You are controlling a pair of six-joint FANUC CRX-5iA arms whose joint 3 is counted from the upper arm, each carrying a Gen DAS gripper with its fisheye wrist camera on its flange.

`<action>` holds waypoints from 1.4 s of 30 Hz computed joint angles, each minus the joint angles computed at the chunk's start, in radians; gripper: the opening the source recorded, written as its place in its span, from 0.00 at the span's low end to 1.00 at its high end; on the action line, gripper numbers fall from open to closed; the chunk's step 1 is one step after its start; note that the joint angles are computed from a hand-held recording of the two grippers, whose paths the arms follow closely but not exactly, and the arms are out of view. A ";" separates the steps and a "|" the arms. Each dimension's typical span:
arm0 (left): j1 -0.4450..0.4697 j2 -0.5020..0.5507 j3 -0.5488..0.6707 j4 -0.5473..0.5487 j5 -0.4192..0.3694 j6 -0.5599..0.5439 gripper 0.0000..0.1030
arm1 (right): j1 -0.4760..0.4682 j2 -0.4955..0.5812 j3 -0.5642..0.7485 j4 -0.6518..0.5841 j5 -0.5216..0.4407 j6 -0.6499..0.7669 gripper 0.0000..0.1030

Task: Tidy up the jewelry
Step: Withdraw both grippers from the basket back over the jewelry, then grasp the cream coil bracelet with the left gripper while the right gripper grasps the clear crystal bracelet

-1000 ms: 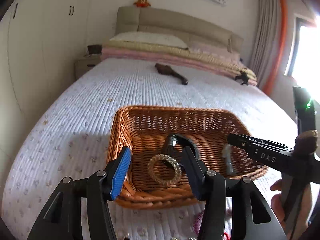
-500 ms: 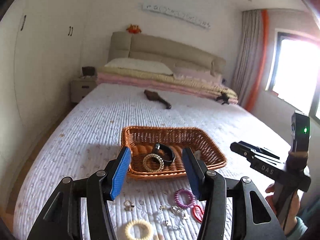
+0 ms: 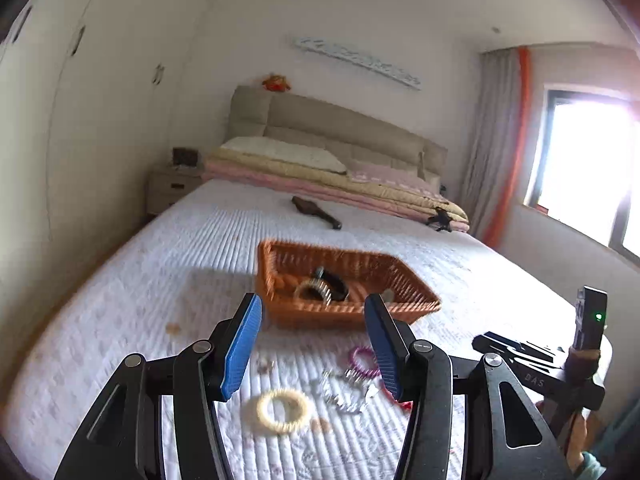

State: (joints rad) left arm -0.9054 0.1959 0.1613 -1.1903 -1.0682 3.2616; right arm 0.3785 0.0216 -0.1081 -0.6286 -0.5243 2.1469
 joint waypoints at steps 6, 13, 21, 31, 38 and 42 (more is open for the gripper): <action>0.125 0.059 0.019 0.223 0.049 -0.146 0.53 | 0.062 0.063 -0.005 0.217 0.024 -0.216 0.35; 0.283 0.032 -0.082 0.502 0.267 -0.256 0.53 | 0.074 0.161 0.059 0.339 -0.067 -0.358 0.35; 0.328 0.085 -0.067 0.640 0.276 -0.361 0.53 | 0.091 0.177 0.050 0.404 -0.055 -0.414 0.35; 0.300 0.168 0.050 0.608 0.130 -0.392 0.46 | 0.118 0.182 0.034 0.488 -0.040 -0.478 0.35; 0.283 0.194 0.092 0.582 0.074 -0.401 0.37 | 0.150 0.181 0.000 0.585 -0.012 -0.539 0.19; 0.263 0.208 0.117 0.556 0.038 -0.412 0.24 | 0.147 0.180 0.001 0.577 -0.013 -0.531 0.11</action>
State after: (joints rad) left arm -0.6421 0.4042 0.2788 -0.6344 -1.0300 2.8499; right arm 0.5255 0.2016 -0.1071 -0.0512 -0.5376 1.6163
